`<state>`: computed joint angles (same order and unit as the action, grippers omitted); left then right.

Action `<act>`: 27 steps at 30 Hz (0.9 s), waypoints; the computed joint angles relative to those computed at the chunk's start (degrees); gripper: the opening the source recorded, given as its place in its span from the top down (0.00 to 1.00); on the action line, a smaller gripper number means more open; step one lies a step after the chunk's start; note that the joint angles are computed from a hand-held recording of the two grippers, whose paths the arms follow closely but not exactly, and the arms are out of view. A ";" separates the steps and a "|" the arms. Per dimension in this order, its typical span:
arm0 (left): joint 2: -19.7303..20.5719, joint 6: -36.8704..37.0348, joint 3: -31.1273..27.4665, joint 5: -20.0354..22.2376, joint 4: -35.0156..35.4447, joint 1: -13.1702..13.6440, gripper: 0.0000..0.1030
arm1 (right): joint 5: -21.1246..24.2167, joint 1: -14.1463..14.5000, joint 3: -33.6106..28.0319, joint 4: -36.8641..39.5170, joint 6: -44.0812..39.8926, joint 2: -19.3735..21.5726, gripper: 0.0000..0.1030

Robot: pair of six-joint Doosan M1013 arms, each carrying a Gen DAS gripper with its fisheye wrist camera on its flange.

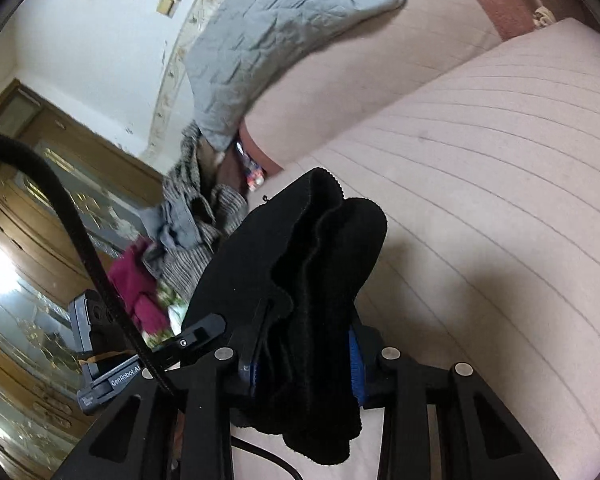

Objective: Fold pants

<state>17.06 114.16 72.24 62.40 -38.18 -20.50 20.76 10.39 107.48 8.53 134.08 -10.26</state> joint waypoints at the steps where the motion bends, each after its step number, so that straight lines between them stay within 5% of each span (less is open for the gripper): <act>1: 0.61 -0.44 -0.70 -0.35 1.06 -0.01 0.56 | -0.52 -0.02 -0.47 -0.33 0.64 0.78 0.68; 4: 3.37 -4.81 -2.55 0.37 8.12 -1.18 0.56 | 3.63 0.83 -3.43 -10.66 7.85 4.43 0.62; 6: 4.07 -7.87 -1.80 0.77 12.68 -1.42 0.39 | 13.14 1.89 -6.13 -18.98 13.50 7.11 0.55; 7: 3.29 -7.99 0.24 -2.64 11.36 -1.02 0.27 | 15.63 2.08 -6.65 -19.89 13.41 7.92 0.48; 13: 2.65 -7.34 0.82 -4.39 12.40 -1.18 0.24 | 15.85 3.35 -5.74 -26.02 16.69 6.24 0.48; 27: -6.20 -10.29 8.11 -15.06 23.07 -3.40 0.24 | 22.13 12.62 -9.34 -45.12 24.51 5.14 0.48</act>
<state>10.85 103.87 80.34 47.34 -15.11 -23.89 42.89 23.01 98.15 -36.59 158.59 -5.12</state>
